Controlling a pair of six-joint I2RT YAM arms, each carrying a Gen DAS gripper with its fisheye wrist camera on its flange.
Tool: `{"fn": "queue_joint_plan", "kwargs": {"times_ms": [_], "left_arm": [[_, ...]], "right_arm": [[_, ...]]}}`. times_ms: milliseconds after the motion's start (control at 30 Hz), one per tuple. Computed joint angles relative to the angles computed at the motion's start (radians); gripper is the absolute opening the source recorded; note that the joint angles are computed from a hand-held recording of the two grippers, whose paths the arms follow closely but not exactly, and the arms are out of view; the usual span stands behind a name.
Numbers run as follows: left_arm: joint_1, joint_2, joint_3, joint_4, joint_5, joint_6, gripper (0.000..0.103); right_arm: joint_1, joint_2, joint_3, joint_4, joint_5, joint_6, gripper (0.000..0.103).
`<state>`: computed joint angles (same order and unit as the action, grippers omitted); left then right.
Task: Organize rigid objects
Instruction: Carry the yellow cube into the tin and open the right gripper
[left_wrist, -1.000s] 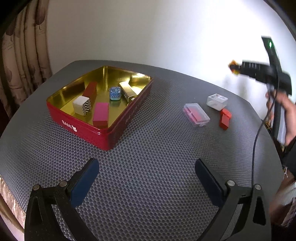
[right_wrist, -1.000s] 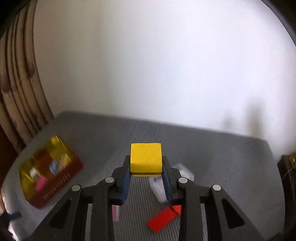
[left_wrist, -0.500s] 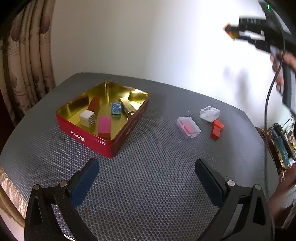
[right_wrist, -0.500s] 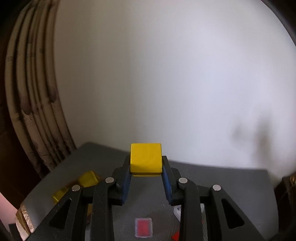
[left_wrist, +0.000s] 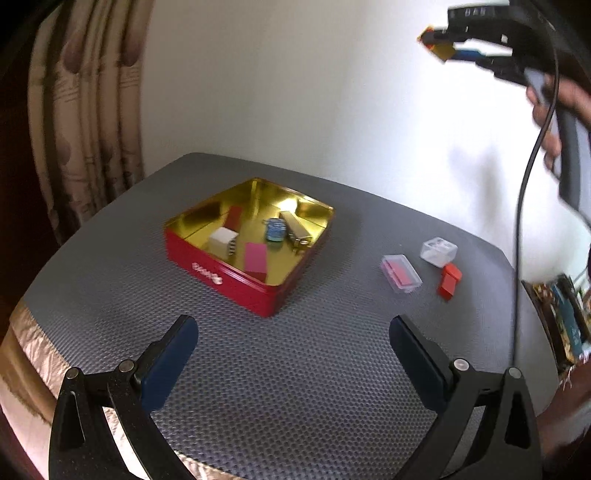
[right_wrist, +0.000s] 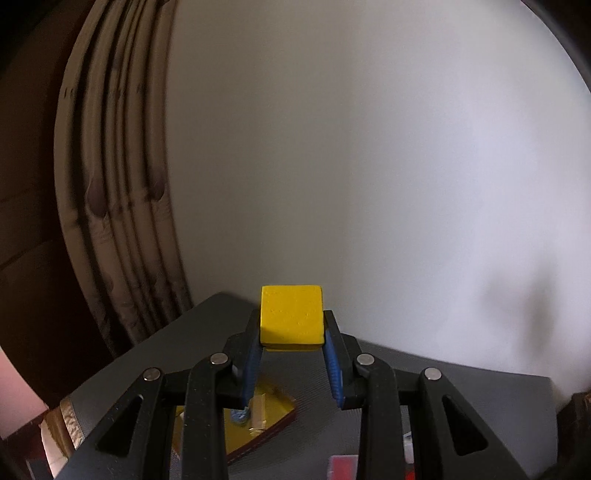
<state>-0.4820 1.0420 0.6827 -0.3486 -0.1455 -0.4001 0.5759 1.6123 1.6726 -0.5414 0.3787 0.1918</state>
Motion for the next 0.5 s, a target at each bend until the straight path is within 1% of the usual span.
{"fn": "queue_joint_plan", "kwargs": {"times_ms": [133, 267, 500], "left_arm": [[0.065, -0.029, -0.021, -0.006, 0.016, 0.005, 0.102], [0.123, -0.008, -0.031, 0.003, 0.053, 0.005, 0.102], [0.178, 0.045, -0.026, 0.010, 0.109, 0.010, 0.102]], "right_arm": [[0.071, 0.131, 0.073, 0.001, 0.022, 0.012, 0.030], [0.125, 0.257, 0.177, -0.029, 0.028, 0.040, 0.030], [0.149, 0.385, 0.259, -0.049, 0.005, 0.055, 0.030]]}}
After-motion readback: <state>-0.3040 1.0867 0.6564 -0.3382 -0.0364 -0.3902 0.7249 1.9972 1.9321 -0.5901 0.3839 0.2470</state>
